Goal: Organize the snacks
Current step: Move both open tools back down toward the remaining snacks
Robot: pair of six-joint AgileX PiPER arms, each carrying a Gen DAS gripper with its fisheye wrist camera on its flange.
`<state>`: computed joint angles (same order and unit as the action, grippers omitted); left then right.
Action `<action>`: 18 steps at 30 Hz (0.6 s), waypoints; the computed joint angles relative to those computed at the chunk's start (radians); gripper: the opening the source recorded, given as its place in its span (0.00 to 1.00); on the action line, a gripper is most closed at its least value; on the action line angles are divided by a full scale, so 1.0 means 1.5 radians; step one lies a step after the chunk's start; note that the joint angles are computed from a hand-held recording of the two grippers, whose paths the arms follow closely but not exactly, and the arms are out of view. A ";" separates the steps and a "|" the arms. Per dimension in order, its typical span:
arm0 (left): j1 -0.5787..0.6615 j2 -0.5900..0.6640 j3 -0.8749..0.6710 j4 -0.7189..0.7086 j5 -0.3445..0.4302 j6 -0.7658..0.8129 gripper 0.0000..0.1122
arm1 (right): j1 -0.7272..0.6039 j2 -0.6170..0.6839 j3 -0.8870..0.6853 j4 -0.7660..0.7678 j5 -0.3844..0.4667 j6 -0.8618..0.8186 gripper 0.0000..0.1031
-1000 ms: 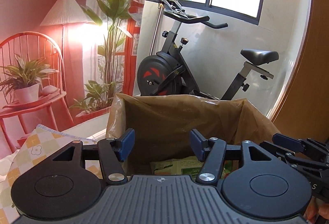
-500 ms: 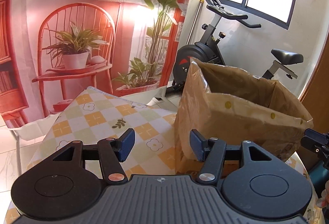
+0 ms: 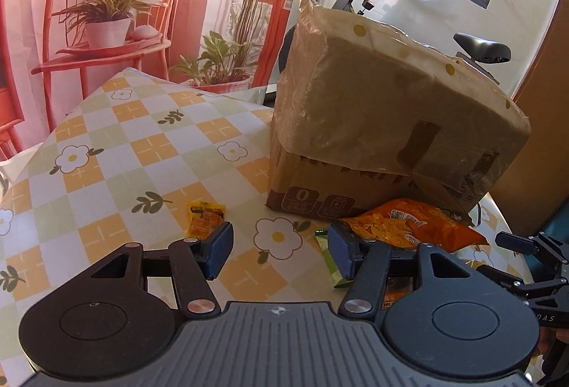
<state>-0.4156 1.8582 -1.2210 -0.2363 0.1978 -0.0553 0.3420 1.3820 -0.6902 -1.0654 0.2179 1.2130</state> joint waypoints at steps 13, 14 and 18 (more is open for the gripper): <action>-0.067 0.014 0.037 0.196 -0.025 -0.225 0.54 | 0.064 0.011 0.058 -0.194 0.034 0.157 0.94; -0.068 0.013 0.038 0.209 -0.025 -0.239 0.54 | 0.062 0.017 0.058 -0.208 0.037 0.173 0.96; -0.076 0.012 0.045 0.267 -0.022 -0.301 0.54 | 0.055 0.033 0.074 -0.296 0.055 0.273 0.98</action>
<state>-0.5292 1.8766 -1.1536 0.1644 0.1651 -0.5076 0.4241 1.4314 -0.5793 -1.5093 0.3000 1.6219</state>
